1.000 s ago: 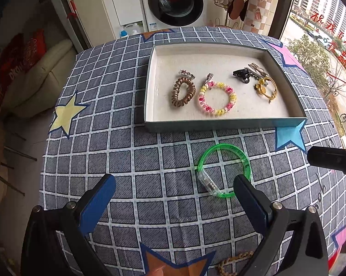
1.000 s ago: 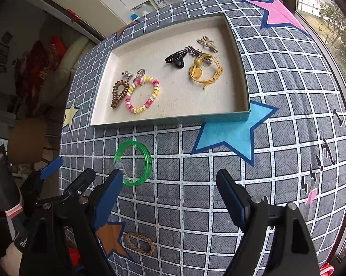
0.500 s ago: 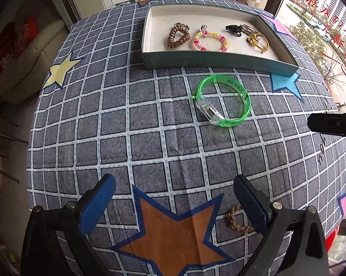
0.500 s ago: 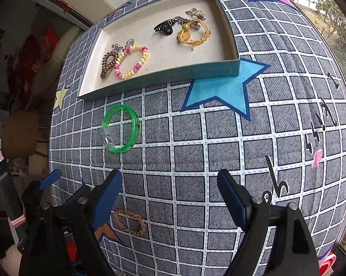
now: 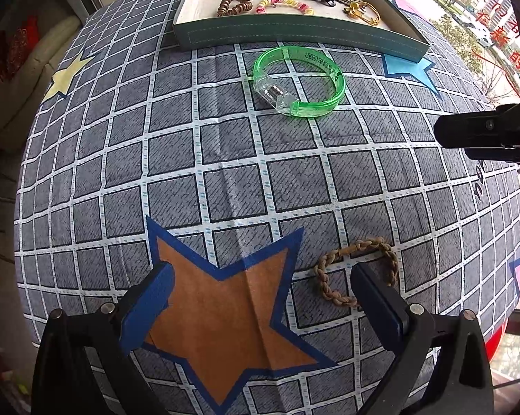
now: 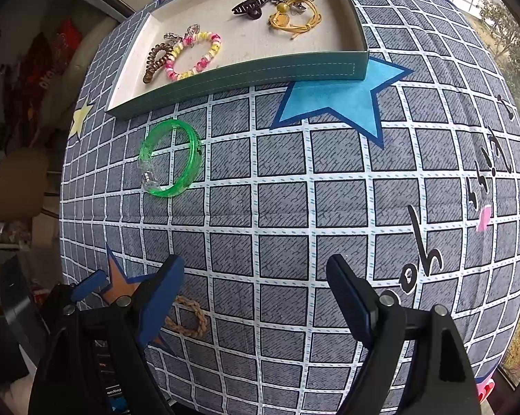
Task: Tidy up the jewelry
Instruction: 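Grasp the braided brown ring with the left gripper while the right grasps the green bangle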
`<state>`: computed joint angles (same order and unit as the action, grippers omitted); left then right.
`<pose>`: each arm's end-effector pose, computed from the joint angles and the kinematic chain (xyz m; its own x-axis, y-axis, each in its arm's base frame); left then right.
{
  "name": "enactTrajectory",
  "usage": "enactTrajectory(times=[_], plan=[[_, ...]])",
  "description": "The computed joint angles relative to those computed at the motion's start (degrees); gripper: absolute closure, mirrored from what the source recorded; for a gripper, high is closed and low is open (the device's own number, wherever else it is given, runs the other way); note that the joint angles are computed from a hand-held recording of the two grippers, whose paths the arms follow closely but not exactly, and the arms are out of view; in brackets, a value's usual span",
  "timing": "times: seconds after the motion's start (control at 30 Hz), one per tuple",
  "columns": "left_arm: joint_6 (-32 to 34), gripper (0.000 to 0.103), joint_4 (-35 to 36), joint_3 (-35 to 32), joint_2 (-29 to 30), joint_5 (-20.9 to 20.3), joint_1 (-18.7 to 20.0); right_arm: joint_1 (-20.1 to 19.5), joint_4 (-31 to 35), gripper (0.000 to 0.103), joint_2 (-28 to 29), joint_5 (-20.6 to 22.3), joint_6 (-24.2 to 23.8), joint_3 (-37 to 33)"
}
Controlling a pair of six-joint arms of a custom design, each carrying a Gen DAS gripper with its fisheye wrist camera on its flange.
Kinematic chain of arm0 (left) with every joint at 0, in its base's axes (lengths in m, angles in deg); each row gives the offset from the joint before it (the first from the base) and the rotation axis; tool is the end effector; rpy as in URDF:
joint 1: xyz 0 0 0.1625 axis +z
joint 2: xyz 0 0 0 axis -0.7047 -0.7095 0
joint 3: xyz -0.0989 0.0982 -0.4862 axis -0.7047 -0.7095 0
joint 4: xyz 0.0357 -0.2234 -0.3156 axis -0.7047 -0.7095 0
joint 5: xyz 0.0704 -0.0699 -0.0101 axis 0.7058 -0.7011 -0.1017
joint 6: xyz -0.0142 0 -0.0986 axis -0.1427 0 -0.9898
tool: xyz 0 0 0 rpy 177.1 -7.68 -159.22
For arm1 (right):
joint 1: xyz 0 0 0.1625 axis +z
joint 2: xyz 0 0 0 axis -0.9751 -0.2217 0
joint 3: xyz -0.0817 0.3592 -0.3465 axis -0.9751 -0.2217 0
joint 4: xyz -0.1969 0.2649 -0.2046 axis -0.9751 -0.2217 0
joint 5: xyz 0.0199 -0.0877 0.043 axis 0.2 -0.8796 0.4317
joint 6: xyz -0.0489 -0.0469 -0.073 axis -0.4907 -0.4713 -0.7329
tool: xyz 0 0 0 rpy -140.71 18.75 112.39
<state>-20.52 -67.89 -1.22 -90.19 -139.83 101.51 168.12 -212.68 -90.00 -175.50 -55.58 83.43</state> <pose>-0.3251 -0.8405 0.0235 -0.5679 0.6341 -0.5248 0.5756 0.7617 0.2975 0.0945 -0.7854 0.3030 -0.7942 0.4829 0.3688 0.3238 0.8499 -0.4156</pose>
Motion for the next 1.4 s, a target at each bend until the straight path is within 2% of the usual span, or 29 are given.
enactTrajectory(times=[0.2,0.23,0.37,0.43,0.57,0.63,0.73,0.9,1.0,1.07,1.17,1.23,1.27,1.3,1.37,1.4], plan=[[0.12,0.000,-0.95,0.81,-0.01,0.38,-0.17,0.41,1.40,0.016,2.21,-1.54,-2.55,-3.57],[0.30,0.004,-0.81,0.76,0.07,0.95,-0.27,0.42,1.56,0.016,2.57,-1.71,-2.89,-4.18],[-0.66,0.004,-0.72,2.11,0.15,1.73,-0.67,0.25,1.87,0.016,4.03,-2.16,-4.05,-6.72],[-1.15,0.012,-1.10,2.98,-0.05,1.63,-0.81,0.18,1.81,0.016,4.82,-2.20,-4.69,-8.04],[-1.08,0.015,-2.40,4.04,-0.30,1.07,-0.82,0.07,2.28,0.016,6.70,-2.53,-5.92,-11.01],[-0.82,0.019,-4.14,6.75,-1.54,1.00,-1.14,0.01,2.85,0.016,7.72,-2.60,-6.11,-12.55],[-0.60,0.026,-3.38,5.34,-1.04,0.28,-1.19,-0.07,3.23,0.017,8.96,-2.74,-6.59,-14.30],[-1.22,0.028,-4.33,6.75,-1.38,-0.27,-1.40,0.06,4.76,0.038,11.18,-4.68,-6.98,-17.33],[-0.86,0.038,-4.18,6.41,-1.50,-0.62,-1.45,0.53,5.12,0.044,12.37,-6.91,-8.28,-18.85],[-0.98,0.038,-3.08,5.28,-1.20,-0.64,-1.34,0.85,5.50,0.050,13.05,-8.33,-9.30,-19.73],[-0.85,0.051,-1.65,3.23,-0.69,-1.07,-1.30,1.36,6.46,0.055,14.16,-10.63,-10.43,-21.10],[-0.63,0.063,-0.41,1.49,-0.01,-1.38,-1.50,1.67,6.88,0.063,14.80,-12.18,-11.62,-21.75],[-0.37,0.069,-0.30,0.97,0.21,-1.61,-1.57,1.85,7.06,0.071,15.10,-13.29,-12.25,-22.01],[-0.39,0.079,0.30,0.01,0.60,-1.89,-1.65,1.94,6.95,0.084,15.25,-13.92,-12.89,-22.05],[-1.26,0.080,1.72,-1.91,1.23,-2.80,-1.58,1.99,6.50,0.094,15.34,-14.61,-13.31,-21.92],[-1.76,0.082,3.54,-4.59,2.07,-3.60,-1.28,1.88,5.87,0.095,15.09,-14.18,-13.22,-21.48]])
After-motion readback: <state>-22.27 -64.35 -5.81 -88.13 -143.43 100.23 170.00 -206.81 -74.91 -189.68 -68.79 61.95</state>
